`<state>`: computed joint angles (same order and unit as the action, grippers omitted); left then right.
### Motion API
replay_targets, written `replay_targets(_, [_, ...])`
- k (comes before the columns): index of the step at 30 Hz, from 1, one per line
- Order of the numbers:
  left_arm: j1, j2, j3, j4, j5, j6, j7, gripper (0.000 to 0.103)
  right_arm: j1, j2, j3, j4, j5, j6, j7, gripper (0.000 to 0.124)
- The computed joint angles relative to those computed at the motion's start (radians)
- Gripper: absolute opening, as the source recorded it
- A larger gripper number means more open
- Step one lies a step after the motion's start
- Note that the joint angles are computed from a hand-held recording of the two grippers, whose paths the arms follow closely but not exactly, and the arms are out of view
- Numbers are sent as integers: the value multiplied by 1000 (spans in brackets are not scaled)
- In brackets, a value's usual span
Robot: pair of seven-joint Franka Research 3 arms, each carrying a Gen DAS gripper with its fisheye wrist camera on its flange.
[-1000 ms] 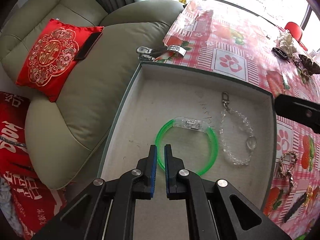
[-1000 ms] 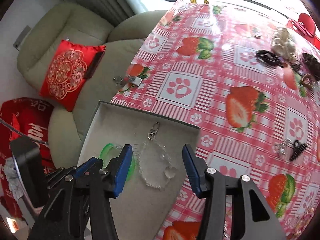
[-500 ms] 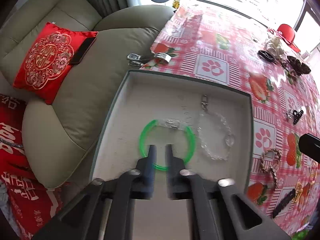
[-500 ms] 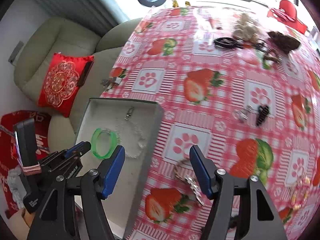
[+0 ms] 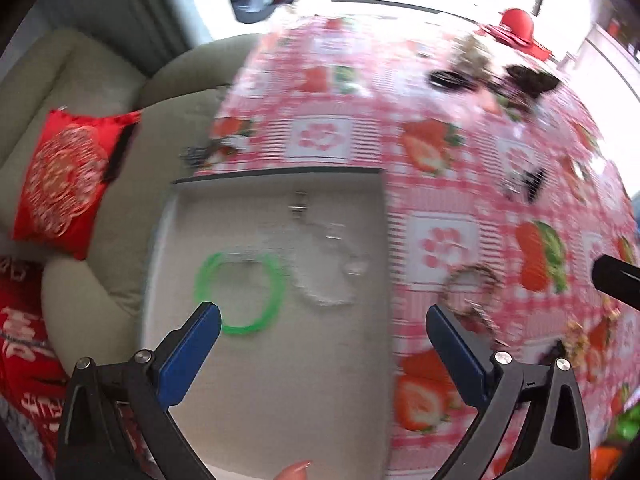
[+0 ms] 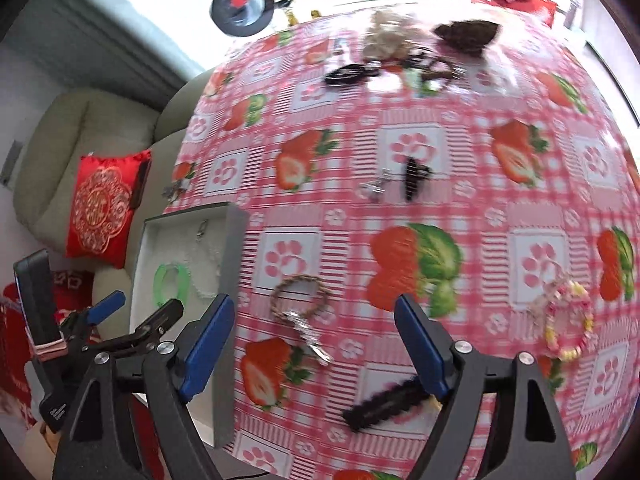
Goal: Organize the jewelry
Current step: 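Move both tools back over the table toward the remaining jewelry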
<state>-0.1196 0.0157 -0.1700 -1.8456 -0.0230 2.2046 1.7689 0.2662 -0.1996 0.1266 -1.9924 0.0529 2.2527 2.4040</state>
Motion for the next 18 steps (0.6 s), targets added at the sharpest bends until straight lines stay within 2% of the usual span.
replay_targets(8, [-52,42,-41,44,-20,-30,56,103,-47,-160,-11,-158,24,-27,45,86])
replay_targets(14, [-101,92,-72,86,7,-28,2,103,-107,-264,1,-227,-13,-149,82,86])
replay_targets(18, [-125,120,-81,120,29,-35,-31,103,-144,-328,-5,-281,-26,-199,99,86])
